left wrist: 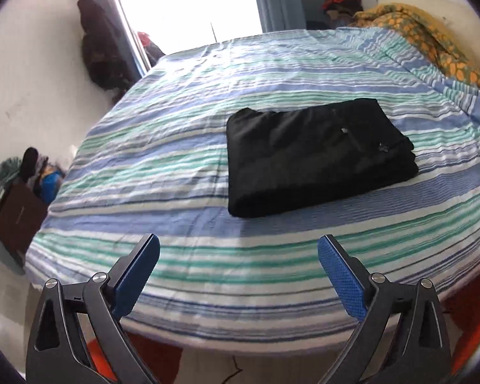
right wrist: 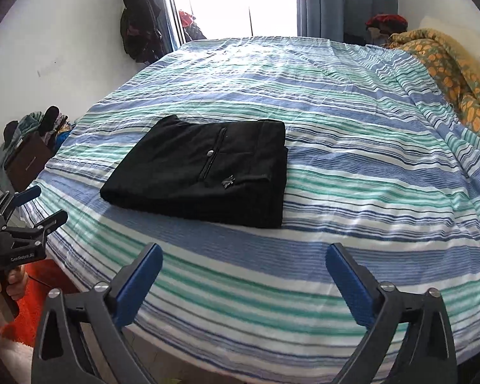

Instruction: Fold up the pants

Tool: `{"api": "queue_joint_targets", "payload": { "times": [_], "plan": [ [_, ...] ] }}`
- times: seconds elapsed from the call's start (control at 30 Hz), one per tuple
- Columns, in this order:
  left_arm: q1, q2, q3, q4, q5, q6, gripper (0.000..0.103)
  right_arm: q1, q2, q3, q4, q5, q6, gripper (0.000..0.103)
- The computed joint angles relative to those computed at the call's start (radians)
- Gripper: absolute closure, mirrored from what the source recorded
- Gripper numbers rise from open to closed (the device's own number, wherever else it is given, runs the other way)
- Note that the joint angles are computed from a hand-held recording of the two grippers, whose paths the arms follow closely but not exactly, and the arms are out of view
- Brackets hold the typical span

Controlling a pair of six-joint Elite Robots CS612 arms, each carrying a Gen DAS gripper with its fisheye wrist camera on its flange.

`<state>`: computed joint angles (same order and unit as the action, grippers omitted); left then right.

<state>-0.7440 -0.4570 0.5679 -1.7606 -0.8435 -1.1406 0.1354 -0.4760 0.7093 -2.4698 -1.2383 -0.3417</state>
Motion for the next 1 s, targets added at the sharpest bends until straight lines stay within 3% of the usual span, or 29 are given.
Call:
{"api": "queue_joint_targets", "payload": {
  "times": [0.07, 0.17, 0.5, 0.9, 1.0],
  "plan": [
    [0.003, -0.043, 0.066, -0.068, -0.104, 0.013, 0.003, 0.01, -0.048, 0.084, -0.027, -0.037, 0.003, 0.0],
    [-0.001, -0.055, 0.062, -0.026, -0.181, -0.023, 0.003, 0.022, -0.102, 0.173, -0.047, -0.075, 0.0, 0.0],
    [-0.034, -0.098, 0.105, -0.014, -0.132, -0.069, 0.003, 0.036, -0.187, 0.292, -0.08, -0.109, 0.019, 0.0],
    [-0.034, -0.107, 0.119, -0.011, -0.119, -0.096, 0.003, 0.043, -0.202, 0.321, -0.116, -0.116, 0.004, 0.0],
    [-0.039, -0.103, 0.108, 0.019, -0.086, -0.114, 0.003, 0.041, -0.202, 0.322, -0.123, -0.108, 0.011, 0.0]
  ]
}}
